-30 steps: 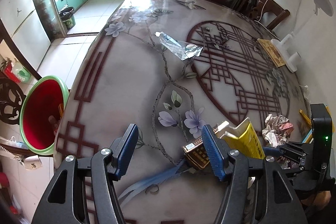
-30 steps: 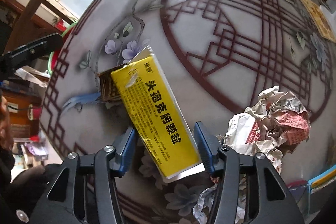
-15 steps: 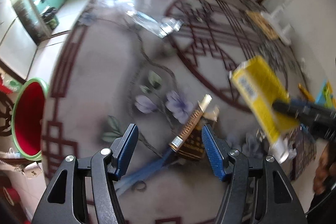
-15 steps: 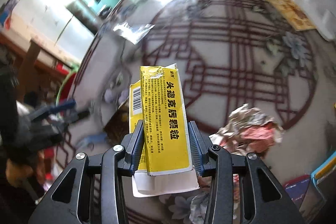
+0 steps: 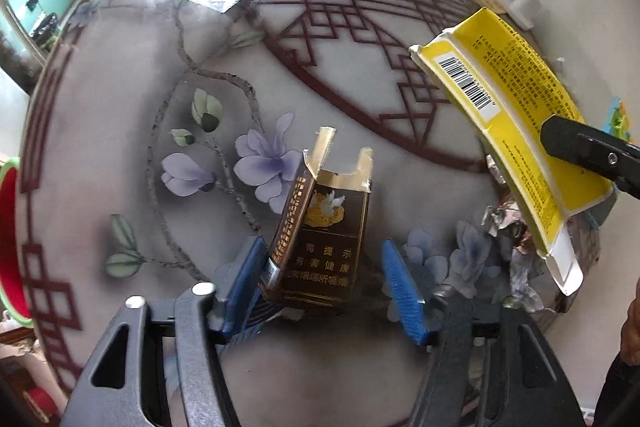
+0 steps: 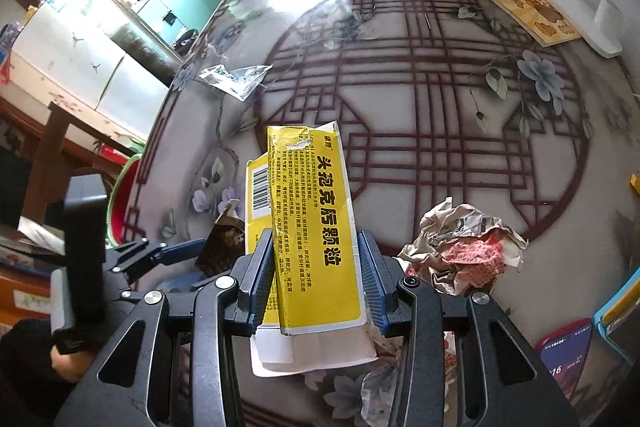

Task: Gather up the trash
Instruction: 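Carry cigarette pack and medicine box over red bucket and open both tools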

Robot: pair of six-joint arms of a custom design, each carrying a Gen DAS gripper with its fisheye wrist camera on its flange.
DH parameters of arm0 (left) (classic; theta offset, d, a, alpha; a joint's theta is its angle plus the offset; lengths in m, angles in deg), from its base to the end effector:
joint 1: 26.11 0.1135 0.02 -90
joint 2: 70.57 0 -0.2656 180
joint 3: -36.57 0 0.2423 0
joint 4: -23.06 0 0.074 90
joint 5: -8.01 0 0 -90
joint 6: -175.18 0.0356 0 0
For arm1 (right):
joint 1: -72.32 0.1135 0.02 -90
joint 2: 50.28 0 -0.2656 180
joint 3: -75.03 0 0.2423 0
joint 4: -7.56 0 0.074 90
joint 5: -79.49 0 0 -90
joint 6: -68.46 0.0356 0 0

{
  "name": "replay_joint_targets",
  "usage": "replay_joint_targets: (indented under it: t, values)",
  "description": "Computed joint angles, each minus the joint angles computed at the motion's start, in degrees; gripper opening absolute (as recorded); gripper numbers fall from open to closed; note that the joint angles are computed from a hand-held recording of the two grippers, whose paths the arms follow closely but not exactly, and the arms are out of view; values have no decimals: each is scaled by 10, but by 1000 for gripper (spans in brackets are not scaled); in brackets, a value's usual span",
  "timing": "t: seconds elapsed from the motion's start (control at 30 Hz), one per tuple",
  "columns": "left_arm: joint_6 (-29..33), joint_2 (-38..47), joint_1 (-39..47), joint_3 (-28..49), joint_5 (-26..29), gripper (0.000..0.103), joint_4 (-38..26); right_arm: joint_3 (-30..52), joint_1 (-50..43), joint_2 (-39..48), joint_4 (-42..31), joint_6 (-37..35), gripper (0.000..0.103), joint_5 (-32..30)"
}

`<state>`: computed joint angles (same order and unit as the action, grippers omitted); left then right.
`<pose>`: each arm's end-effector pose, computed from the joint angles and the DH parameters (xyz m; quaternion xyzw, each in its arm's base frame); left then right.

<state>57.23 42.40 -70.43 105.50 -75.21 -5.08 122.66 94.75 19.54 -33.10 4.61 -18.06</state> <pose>0.2341 -0.2345 0.0855 0.1495 0.9749 -0.1384 0.0904 0.1855 0.0816 0.1740 0.0160 0.9699 0.1547 0.1871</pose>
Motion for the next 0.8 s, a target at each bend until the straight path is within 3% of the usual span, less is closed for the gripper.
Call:
replay_joint_targets:
  t: [0.27,0.8]
  values:
    - [6,-80,25,-52,-14,42,31,6,20,4,3,25,39,14]
    - [56,-254,142,-147,-32,42,2,88,121,99,26,70,39,48]
